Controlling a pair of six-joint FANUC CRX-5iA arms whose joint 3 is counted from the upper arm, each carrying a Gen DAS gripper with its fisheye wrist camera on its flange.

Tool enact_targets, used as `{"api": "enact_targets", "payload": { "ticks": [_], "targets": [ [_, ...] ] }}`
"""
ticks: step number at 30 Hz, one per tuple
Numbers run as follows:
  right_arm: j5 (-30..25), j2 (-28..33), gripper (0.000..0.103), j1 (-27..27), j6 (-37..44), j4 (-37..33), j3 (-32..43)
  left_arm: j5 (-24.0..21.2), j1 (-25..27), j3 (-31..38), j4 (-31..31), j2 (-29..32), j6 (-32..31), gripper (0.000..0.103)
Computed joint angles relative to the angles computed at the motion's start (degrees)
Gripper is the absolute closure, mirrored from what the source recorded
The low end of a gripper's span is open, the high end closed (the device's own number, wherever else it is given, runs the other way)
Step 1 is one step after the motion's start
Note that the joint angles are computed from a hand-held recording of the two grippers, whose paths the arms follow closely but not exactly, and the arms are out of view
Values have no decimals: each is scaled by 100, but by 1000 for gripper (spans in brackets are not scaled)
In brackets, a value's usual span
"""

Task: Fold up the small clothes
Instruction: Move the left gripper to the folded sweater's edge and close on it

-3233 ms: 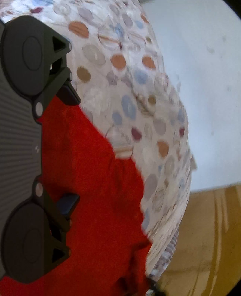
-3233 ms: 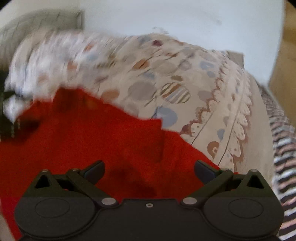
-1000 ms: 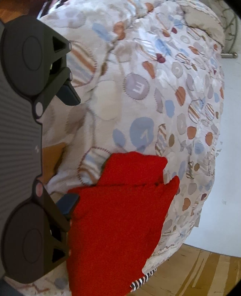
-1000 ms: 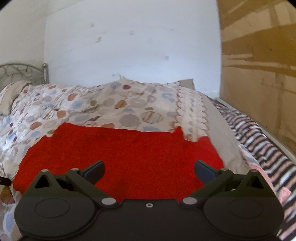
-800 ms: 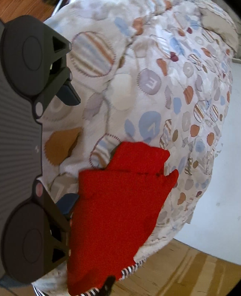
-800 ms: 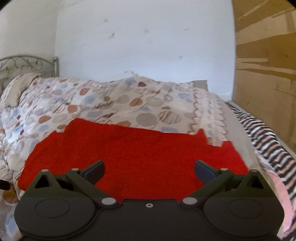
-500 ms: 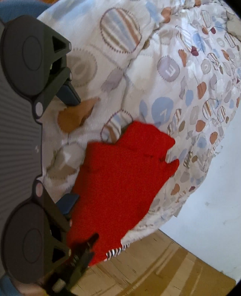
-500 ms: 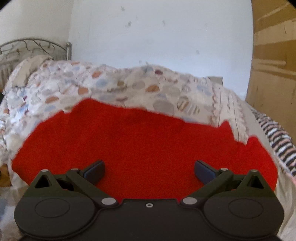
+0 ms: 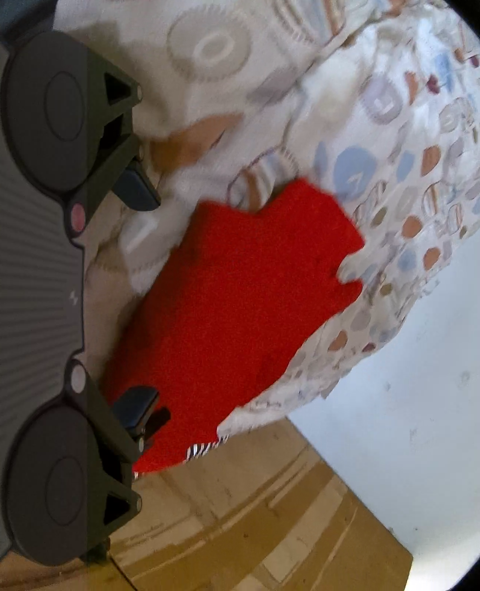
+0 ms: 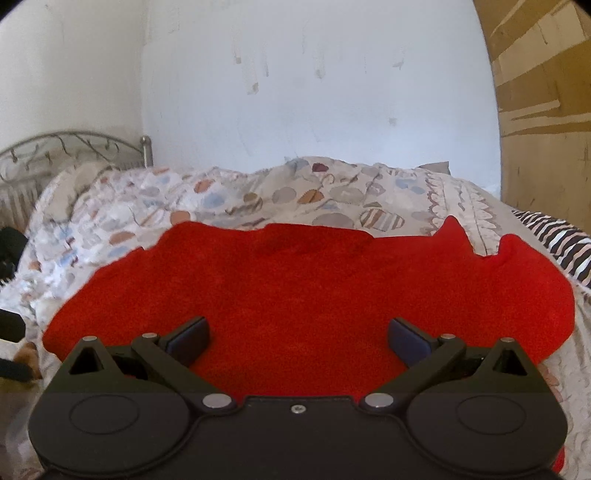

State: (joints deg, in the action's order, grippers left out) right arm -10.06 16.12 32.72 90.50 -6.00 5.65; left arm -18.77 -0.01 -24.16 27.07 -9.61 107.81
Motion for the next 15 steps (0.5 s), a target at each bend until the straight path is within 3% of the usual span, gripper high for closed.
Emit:
{"api": "enact_targets", "payload": {
  "ticks": [3, 6, 8, 12, 15],
  "targets": [
    [-1, -8, 0, -9, 102, -93, 7, 85, -76, 149, -59, 192, -26, 0],
    [0, -12, 0, -9, 126, -131, 11, 435, -175, 72, 572, 388, -635, 0],
    [11, -5, 0, -10, 159, -168, 25, 552, -174, 153, 465, 551, -513, 0],
    [53, -8, 0, -9, 217, -214, 11, 1058, -264, 40, 920, 780, -850, 0],
    [58, -17, 0, -7, 222, -226, -3, 1234, -259, 55, 879, 811, -616, 0]
  ]
}}
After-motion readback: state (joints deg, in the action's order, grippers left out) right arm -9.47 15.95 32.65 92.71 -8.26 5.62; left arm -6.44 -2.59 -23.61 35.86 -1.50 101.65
